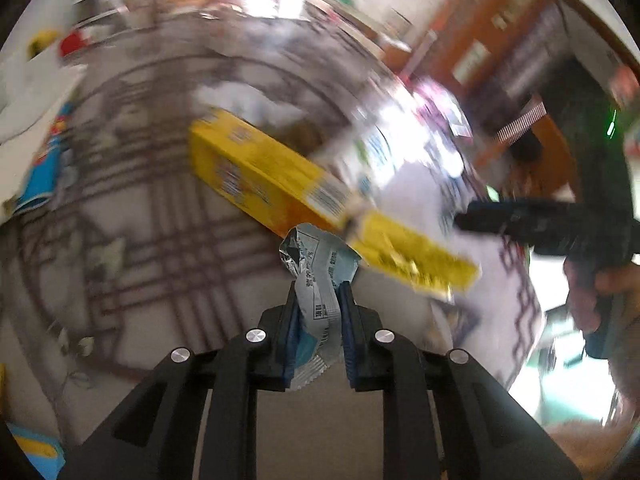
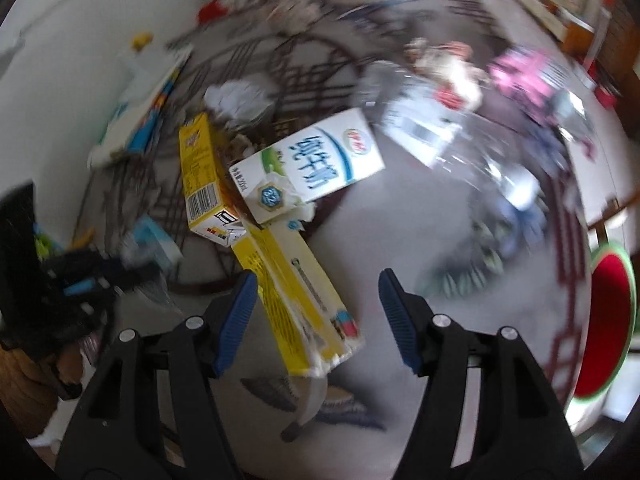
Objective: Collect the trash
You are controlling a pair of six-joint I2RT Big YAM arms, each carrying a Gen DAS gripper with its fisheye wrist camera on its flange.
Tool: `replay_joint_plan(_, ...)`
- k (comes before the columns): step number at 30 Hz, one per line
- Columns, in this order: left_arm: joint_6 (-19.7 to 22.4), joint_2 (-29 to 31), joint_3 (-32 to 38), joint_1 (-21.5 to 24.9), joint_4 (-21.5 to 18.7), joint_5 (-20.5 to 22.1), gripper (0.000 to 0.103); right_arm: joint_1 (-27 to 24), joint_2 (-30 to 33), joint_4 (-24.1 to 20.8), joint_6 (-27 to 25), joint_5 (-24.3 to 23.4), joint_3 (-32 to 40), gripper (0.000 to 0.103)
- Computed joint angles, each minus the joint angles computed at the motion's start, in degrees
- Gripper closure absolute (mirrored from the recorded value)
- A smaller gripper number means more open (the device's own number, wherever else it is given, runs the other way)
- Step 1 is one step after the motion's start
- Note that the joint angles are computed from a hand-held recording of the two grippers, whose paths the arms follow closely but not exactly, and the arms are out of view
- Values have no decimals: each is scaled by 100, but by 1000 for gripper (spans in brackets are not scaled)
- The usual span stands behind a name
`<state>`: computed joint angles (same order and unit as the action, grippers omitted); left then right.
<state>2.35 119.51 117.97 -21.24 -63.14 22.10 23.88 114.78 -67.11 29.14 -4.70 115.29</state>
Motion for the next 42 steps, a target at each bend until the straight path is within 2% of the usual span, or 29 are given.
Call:
replay_joint_plan(5, -638, 28, 54, 103, 122, 69, 87, -126, 558, -364, -114, -688, 627, 57)
replay_joint_plan(9, -780, -17, -89, 171, 205, 105, 86, -99, 645, -355, -110, -1212, 632, 57)
replay_joint_plan(11, -817, 11, -68, 185, 193, 104, 86, -44, 710, -471, -172, -1206, 728, 57)
replay_joint_plan(13, -850, 68, 18, 197, 141, 96, 86, 49, 772, -592, -245, -1042, 854, 70)
replay_joint_plan(15, -892, 120, 89, 208, 132, 100, 86, 123, 752, -582, -293, -857, 852, 92)
replay_joint_plan(20, -909, 212, 251, 210, 116, 81, 86, 161, 636, -402, -223, -751, 703, 95)
replay_joint_plan(22, -912, 232, 291, 210, 96, 77, 86, 141, 602, -432, -244, -738, 700, 94)
replay_joint_plan(23, -912, 243, 309, 209, 84, 74, 86, 132, 575, -399, -206, -713, 675, 87)
replay_joint_plan(24, -915, 259, 336, 210, 67, 74, 86, 113, 533, -308, -130, -733, 619, 75)
replay_joint_plan(28, -935, 275, 353, 216, 47, 74, 86, 18, 426, -75, 171, -765, 421, 59)
replay_joint_plan(29, -943, 275, 351, 217, 35, 73, 86, -5, 439, -93, 246, -821, 407, 49)
replay_joint_plan(32, -953, 252, 303, 222, 49, 69, 86, -47, 451, -11, 482, -1125, 263, 46)
replay_joint_plan(34, -962, 236, 278, 222, 75, 60, 86, -32, 418, 111, 571, -1285, 141, 39)
replay_joint_plan(36, -985, 215, 250, 223, 99, 46, 86, 5, 410, 129, 592, -1260, 111, 33)
replay_joint_plan(42, -1026, 136, 169, 202, 186, 15, 86, 122, 423, 164, 658, -1126, 102, 33)
